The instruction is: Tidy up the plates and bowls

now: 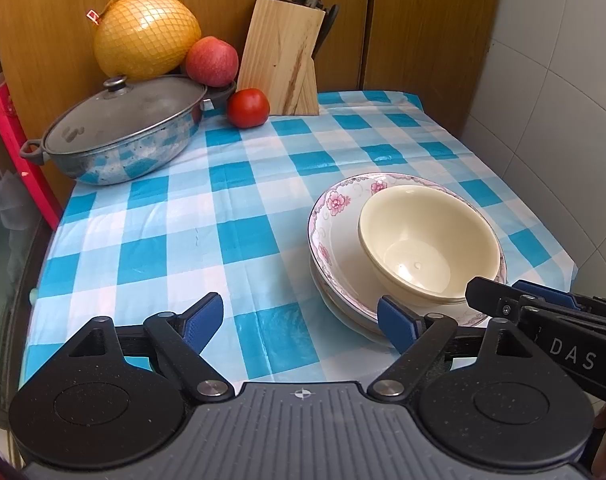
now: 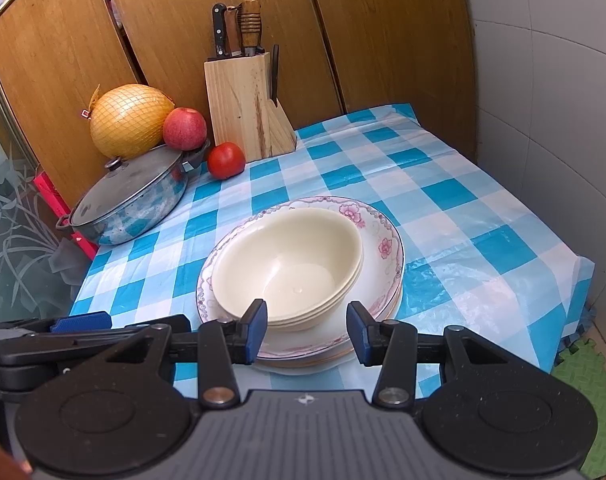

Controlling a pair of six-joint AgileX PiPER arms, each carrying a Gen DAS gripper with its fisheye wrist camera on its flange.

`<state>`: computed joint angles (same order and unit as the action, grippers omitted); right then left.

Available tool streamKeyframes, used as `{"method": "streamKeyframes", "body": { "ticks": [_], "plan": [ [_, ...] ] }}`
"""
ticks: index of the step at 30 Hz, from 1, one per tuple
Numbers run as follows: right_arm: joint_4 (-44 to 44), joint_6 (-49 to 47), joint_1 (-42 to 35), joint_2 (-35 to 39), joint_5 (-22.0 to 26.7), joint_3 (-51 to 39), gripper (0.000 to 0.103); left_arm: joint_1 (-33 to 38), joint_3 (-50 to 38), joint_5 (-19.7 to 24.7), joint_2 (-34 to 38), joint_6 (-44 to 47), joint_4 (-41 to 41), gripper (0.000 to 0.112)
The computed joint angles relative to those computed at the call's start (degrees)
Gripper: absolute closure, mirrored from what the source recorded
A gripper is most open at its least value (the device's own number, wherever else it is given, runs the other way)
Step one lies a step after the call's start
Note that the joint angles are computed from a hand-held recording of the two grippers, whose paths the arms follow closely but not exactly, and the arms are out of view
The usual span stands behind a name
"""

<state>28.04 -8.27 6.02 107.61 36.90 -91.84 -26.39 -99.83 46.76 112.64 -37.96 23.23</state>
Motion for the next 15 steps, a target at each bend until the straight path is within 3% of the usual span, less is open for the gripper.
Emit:
{"method": "streamKeyframes", "body": {
  "ticks": [15],
  "plan": [
    [-0.27,0.20,0.22,0.00,-0.20,0.07,0.062,-0.05,0.30,-0.31,-0.25,-0.26,0.68,0.023]
  ]
}}
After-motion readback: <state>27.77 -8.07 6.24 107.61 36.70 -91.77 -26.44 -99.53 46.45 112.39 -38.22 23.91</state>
